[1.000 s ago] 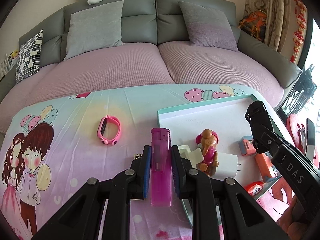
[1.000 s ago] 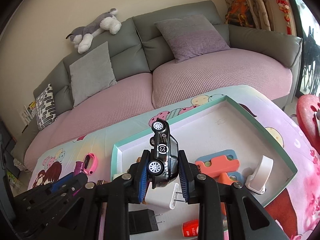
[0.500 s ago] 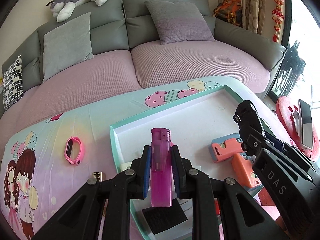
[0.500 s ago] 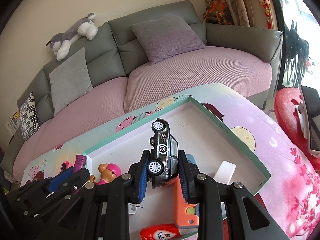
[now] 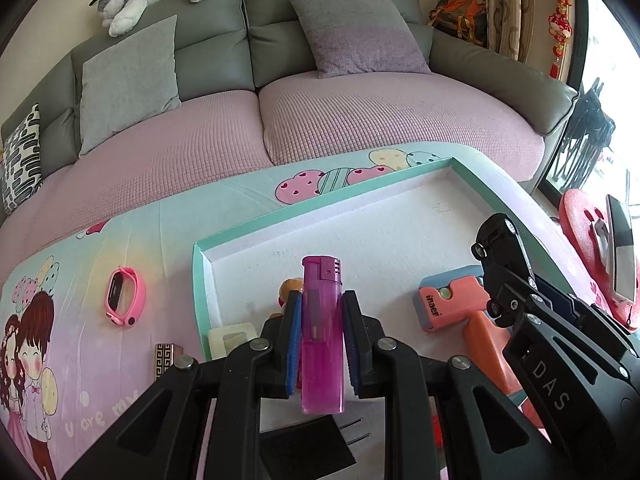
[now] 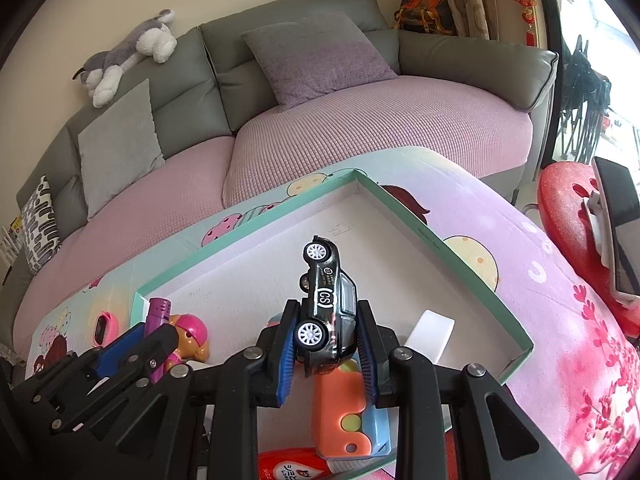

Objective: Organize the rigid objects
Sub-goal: 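Open the left tool to drop the lighter while the right tool releases the car in the tray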

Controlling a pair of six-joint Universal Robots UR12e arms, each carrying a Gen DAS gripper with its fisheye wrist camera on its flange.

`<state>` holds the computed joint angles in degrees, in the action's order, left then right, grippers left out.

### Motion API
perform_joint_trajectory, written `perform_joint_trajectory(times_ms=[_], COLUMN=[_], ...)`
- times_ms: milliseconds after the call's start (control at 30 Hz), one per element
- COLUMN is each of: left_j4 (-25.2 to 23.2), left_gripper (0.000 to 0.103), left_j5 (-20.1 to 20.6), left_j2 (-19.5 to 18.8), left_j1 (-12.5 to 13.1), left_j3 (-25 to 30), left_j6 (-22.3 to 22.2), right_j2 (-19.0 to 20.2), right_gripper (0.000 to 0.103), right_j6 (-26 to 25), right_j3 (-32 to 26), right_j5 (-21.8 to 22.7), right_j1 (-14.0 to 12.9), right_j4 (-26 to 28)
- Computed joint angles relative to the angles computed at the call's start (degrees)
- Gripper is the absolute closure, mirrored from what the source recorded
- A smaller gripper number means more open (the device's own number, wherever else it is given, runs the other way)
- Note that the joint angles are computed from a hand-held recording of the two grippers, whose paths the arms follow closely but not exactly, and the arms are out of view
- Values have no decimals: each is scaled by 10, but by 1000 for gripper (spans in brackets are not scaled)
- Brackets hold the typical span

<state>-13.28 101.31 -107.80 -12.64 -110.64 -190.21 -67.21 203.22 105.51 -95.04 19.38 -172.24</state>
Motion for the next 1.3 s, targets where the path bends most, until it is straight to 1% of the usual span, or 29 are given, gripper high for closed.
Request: perform_joint_trajectory(times_ms=[233, 333, 433, 567, 667, 700, 800, 967, 1000, 1067, 1100, 1133, 1200, 1267, 1300], left_j4=[1, -2, -2, 4, 12, 16, 25, 26, 24, 24, 25, 27, 29, 25, 20], left_gripper=[83, 79, 77, 70, 56, 53, 50, 48, 41, 29, 28, 28, 25, 25, 25], left_j5=[-20, -20, -29, -31, -26, -28, -30, -25, -24, -19, -16, -13, -11, -3, 2], left_j2=[1, 1, 5, 10, 14, 16, 21, 24, 24, 24, 25, 25, 27, 27, 28], left_j1=[7, 7, 11, 13, 14, 16, 21, 28, 29, 31, 32, 33, 36, 38, 39], left_j3=[-4, -5, -7, -11, -14, -16, -21, -25, -25, -26, -27, -28, -31, -31, -31], left_j6=[-11, -13, -20, -23, -29, -31, -43, -61, -63, -69, -73, -77, -85, -94, -99], right_j2=[3, 3, 2, 0, -3, -4, -6, -4, -4, -2, -1, -1, 0, 0, 1], right_gripper=[73, 73, 73, 73, 73, 73, 71, 71, 70, 65, 57, 53, 53, 46, 41], right_j6=[-7, -7, -9, -12, -13, -13, -14, -21, -23, -28, -30, -31, -32, -34, -35], right_j3=[-9, -10, -11, -11, -10, -9, -9, -12, -13, -16, -16, -17, -18, -20, -20], right_j5=[-11, -16, -20, -26, -35, -37, -44, -46, -47, -52, -55, -58, -59, -65, -70], right_j1=[5, 6, 8, 10, 11, 12, 13, 15, 16, 18, 19, 20, 21, 23, 24], right_j4=[28, 29, 30, 32, 26, 24, 22, 28, 29, 33, 33, 34, 35, 40, 41])
